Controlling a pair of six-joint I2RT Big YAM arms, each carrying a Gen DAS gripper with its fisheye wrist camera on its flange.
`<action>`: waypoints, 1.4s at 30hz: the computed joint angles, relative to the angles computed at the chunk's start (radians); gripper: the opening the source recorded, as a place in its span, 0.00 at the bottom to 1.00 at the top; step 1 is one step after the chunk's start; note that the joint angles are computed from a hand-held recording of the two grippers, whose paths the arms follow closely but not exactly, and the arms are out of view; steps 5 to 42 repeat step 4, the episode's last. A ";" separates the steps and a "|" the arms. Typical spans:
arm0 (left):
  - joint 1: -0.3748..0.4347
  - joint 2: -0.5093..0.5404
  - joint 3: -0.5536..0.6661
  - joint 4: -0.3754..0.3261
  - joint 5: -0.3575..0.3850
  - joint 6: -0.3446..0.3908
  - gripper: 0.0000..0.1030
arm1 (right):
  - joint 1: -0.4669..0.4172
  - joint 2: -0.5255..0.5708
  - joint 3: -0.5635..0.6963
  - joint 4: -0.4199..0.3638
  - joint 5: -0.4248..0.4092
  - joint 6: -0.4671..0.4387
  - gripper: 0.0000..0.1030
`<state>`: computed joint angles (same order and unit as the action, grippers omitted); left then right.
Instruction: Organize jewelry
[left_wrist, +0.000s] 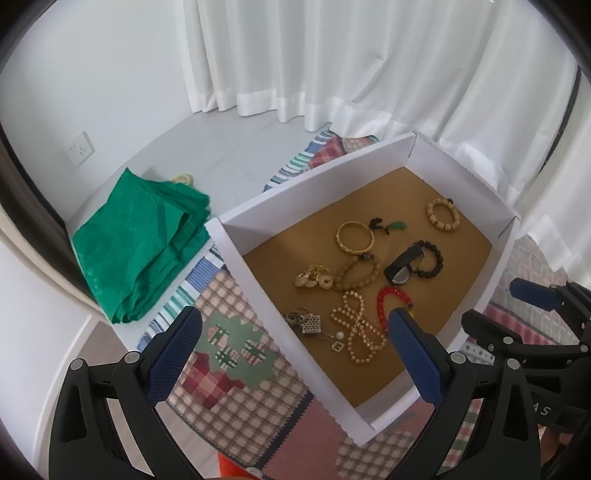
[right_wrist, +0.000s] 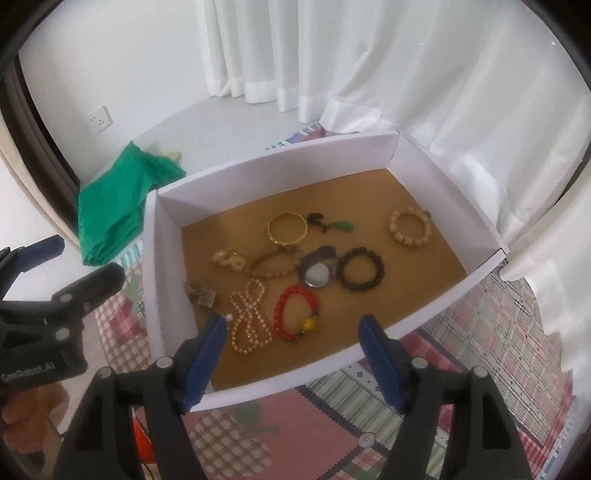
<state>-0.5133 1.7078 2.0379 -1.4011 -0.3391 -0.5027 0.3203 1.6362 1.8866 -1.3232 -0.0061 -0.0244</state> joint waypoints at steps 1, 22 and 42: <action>-0.001 0.000 -0.002 0.003 0.001 0.000 0.98 | -0.002 0.001 0.000 -0.001 -0.001 0.000 0.73; -0.008 -0.001 -0.007 0.007 -0.008 -0.003 0.98 | -0.005 0.002 -0.003 -0.002 -0.006 0.000 0.73; -0.008 -0.001 -0.007 0.007 -0.008 -0.003 0.98 | -0.005 0.002 -0.003 -0.002 -0.006 0.000 0.73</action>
